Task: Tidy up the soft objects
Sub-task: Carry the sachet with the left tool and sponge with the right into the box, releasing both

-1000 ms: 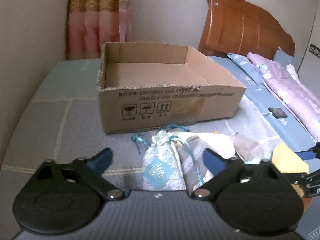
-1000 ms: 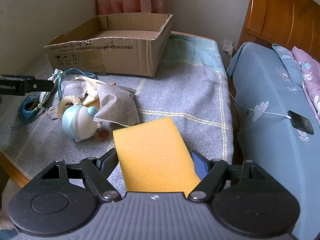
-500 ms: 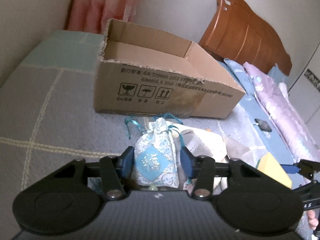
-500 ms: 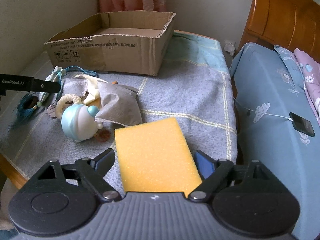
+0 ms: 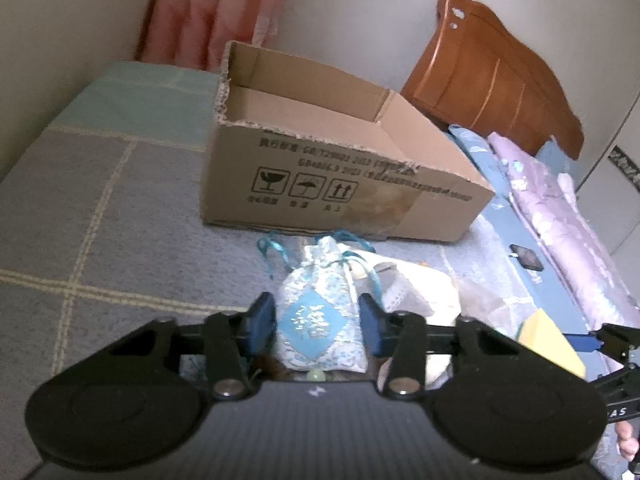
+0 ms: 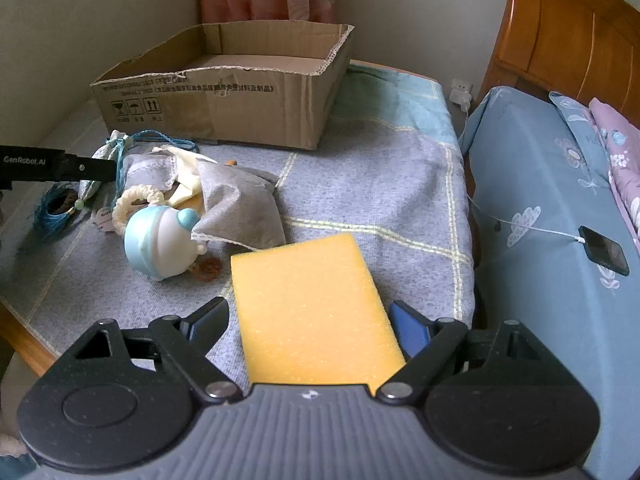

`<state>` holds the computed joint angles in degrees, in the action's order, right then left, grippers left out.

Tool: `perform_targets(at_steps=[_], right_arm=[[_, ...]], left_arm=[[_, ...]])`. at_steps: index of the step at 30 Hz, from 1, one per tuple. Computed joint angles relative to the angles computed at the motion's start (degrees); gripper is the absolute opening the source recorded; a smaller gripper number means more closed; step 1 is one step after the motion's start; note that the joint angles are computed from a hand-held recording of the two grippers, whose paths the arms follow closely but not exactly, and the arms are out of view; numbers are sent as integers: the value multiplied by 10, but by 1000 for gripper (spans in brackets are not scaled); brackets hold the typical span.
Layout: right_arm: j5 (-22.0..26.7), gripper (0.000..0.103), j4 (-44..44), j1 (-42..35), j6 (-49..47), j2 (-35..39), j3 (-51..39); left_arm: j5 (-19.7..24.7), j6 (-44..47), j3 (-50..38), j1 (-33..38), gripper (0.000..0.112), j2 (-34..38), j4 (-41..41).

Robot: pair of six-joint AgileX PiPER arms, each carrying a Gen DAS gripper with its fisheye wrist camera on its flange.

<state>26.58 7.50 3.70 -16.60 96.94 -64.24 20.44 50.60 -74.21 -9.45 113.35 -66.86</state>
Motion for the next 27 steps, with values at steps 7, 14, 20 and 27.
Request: perform_targets(at_steps=[7, 14, 20, 27], right_arm=[[11, 90, 50, -11, -63, -2, -1], [11, 78, -7, 4, -28, -2, -3], [24, 78, -5, 0, -33, -18, -10], [48, 78, 40, -4, -86, -37, -38]], left_arm=[[16, 20, 1, 10, 39, 5, -30], [6, 11, 14, 6, 28, -18, -18], [1, -37, 20, -2, 27, -59, 46], [21, -117, 3, -9, 27, -106, 143]])
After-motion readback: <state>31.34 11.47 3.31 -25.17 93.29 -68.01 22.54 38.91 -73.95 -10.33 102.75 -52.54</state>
